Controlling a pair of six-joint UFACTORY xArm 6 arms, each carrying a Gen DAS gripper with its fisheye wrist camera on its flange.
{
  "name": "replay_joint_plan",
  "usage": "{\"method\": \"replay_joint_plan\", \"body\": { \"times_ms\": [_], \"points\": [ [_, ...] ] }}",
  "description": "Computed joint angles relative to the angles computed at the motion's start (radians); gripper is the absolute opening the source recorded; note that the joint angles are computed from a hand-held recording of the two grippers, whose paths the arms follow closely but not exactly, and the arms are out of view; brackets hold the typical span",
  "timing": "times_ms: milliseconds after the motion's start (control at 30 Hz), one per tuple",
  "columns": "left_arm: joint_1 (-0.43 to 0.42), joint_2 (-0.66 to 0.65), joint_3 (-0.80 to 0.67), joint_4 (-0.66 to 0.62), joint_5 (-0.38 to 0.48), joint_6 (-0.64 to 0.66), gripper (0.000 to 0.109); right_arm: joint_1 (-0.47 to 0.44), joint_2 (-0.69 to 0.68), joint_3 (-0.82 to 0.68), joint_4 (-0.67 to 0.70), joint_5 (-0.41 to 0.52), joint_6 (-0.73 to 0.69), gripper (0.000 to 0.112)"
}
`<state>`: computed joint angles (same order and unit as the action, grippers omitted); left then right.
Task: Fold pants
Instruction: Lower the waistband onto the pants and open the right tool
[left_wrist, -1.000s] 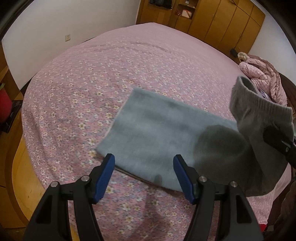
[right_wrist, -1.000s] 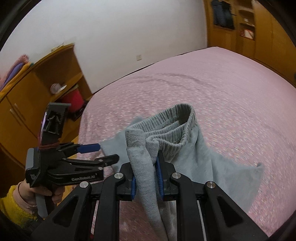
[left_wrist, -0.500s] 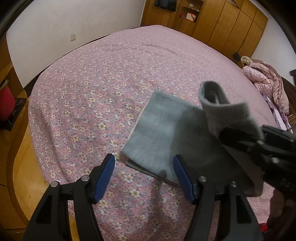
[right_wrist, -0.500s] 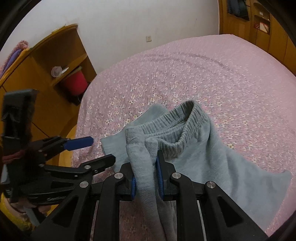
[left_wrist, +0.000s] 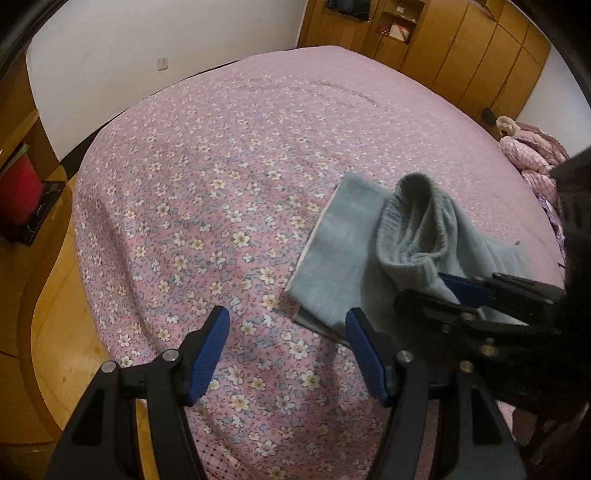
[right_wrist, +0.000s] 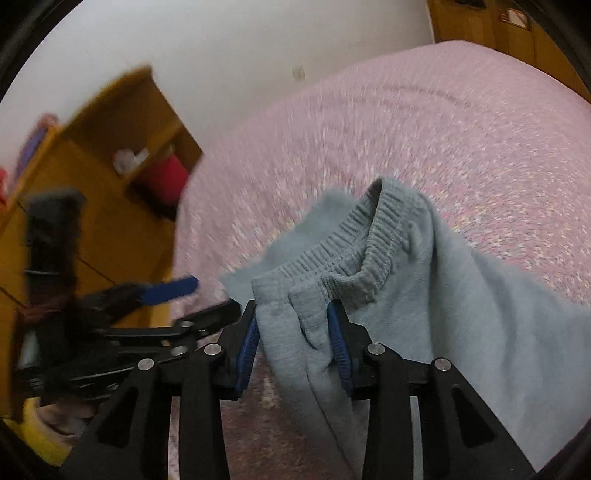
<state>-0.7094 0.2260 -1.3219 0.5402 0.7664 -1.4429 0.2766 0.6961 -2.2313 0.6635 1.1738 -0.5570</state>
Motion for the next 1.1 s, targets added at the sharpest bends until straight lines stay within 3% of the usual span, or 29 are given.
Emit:
{"method": "replay_joint_plan", "body": {
  "times_ms": [267,433,767,967,1033,1100],
  "points": [
    [-0.011,-0.017,-0.010,0.020,0.020,-0.010,0.069,-0.068,-0.152,0.188,0.099,-0.073,-0.088,0.039],
    [-0.030,-0.006,-0.055,0.034,0.024,0.004,0.069,-0.087,-0.210,0.286,-0.044,-0.157,-0.032,0.039],
    [-0.053,0.094,-0.182,0.019,-0.012,0.090,0.066,-0.132,-0.281,0.434,-0.246,-0.241,0.073,0.039],
    [-0.037,0.179,-0.259,-0.003,-0.051,0.143,0.048,-0.150,-0.296,0.478,-0.245,-0.240,0.075,0.039],
    [-0.034,0.208,-0.291,-0.020,-0.035,0.171,0.021,-0.147,-0.297,0.484,-0.250,-0.242,0.079,0.039],
    [-0.035,0.198,-0.281,-0.001,-0.028,0.157,0.017,-0.148,-0.296,0.487,-0.250,-0.240,0.078,0.039]
  ]
}}
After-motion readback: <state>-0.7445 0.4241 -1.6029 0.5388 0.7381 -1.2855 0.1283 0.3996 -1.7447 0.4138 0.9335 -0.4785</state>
